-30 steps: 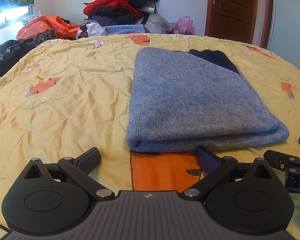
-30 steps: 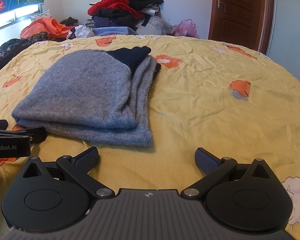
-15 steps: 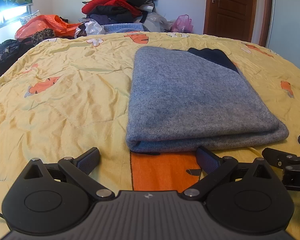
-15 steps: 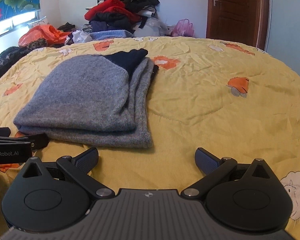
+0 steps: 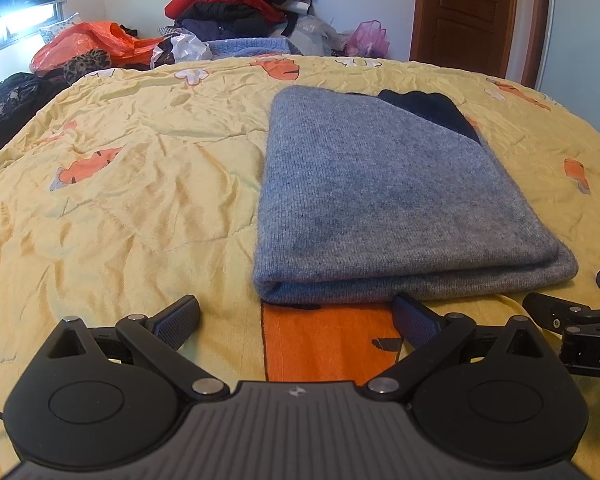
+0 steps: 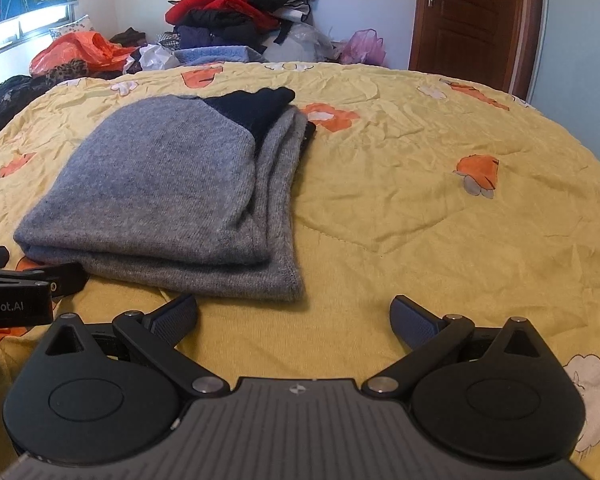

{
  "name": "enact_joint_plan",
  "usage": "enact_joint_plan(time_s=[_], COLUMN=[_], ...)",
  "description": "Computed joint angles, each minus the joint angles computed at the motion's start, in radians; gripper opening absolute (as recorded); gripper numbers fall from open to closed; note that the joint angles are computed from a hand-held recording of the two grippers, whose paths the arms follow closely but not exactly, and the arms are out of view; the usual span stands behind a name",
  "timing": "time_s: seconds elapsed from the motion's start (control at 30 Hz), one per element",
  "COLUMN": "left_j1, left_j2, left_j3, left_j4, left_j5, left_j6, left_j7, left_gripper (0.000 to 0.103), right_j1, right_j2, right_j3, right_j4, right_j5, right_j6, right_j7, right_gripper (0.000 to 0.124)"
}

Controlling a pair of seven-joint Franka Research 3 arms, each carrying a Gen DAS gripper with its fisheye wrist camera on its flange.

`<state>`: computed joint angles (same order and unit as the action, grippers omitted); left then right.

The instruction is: Fold small clothes

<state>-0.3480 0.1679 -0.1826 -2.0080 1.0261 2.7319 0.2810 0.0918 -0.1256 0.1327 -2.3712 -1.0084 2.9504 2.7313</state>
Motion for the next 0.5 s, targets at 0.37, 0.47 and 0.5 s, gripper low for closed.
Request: enact_joint_plan(time_s=[0.37,0.47,0.5], left_j1=[-0.01,-0.007,-0.006], left_j2=[-0.06,-0.067,-0.069], left_j3=[-0.032,-0.041,-0.043], left_j4=[-0.018,-0.022,-0.024], left_j5=[-0.006,-0.028,-0.032], left_j6=[-0.083,-0.089,-0.088], left_j7=[-0.013,0.004,0.007], left_gripper=[0.103,0.103,0.103], right_j1=[0.019,0.019,0.017], right_j2=[-0.056,-0.062,-0.065], right_j3=[0.016,0.013,0.014], right_j4=[-0.031,-0.037,-0.041], right_j5=[0.24,0.327,0.349], right_j6=[-0.069,-0.069,-0.068], right_j7=[-0.183,-0.233,-0.246], right_gripper=[0.103,0.103,0.103])
